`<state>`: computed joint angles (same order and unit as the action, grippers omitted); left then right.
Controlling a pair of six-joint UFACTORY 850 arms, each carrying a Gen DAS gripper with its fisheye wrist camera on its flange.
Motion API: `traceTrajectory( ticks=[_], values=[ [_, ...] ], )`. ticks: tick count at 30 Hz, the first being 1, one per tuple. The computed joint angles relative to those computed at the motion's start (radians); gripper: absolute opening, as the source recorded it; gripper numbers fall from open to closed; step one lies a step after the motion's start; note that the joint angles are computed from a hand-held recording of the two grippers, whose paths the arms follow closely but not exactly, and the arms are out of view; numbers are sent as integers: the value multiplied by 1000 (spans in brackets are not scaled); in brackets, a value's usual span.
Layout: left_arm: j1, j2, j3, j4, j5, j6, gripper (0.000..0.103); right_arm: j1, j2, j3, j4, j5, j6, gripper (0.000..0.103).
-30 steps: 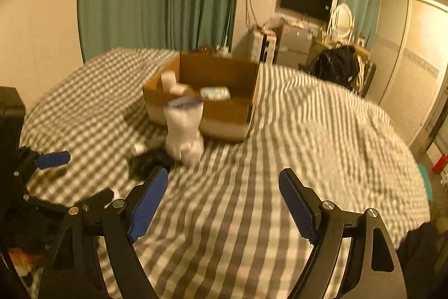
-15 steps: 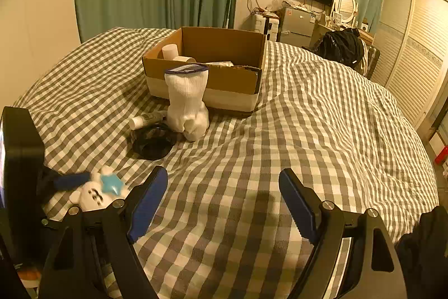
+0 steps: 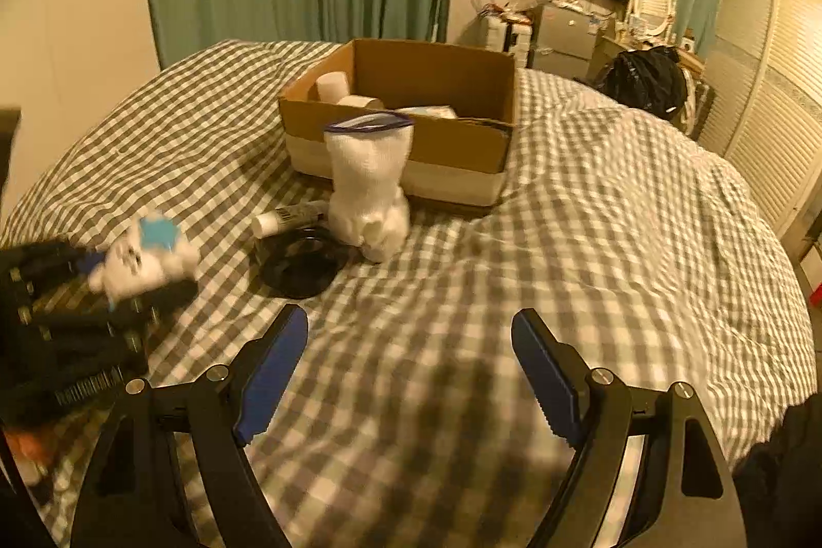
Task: Organize objects
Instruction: 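Grasp the black round cup-like object with the right gripper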
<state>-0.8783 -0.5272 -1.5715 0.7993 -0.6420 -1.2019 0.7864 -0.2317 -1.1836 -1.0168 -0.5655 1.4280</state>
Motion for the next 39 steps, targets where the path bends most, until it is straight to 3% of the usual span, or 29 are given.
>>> traceTrajectory(
  ticks=[6, 11, 18, 24, 26, 34, 39],
  values=[
    [47, -23, -31, 64, -32, -39, 50, -47, -107, -122, 247, 73, -265, 82],
    [79, -62, -65, 83, -48, -43, 50, -76, -232, -260, 491, 79, -526, 82],
    [108, -75, -59, 20, 16, -3, 50, -109, -384, -423, 746, 49, -772, 82],
    [120, -78, -55, -28, 49, 30, 50, -125, -431, -463, 894, 50, -900, 82],
    [118, -77, -51, -24, 53, 23, 50, -127, -432, -459, 927, 60, -929, 77],
    [99, -40, -13, 10, 43, -33, 50, -102, -357, -369, 806, 116, -786, 76],
    [77, 6, 21, 60, 38, -92, 50, -64, -266, -297, 549, 120, -568, 76]
  ],
)
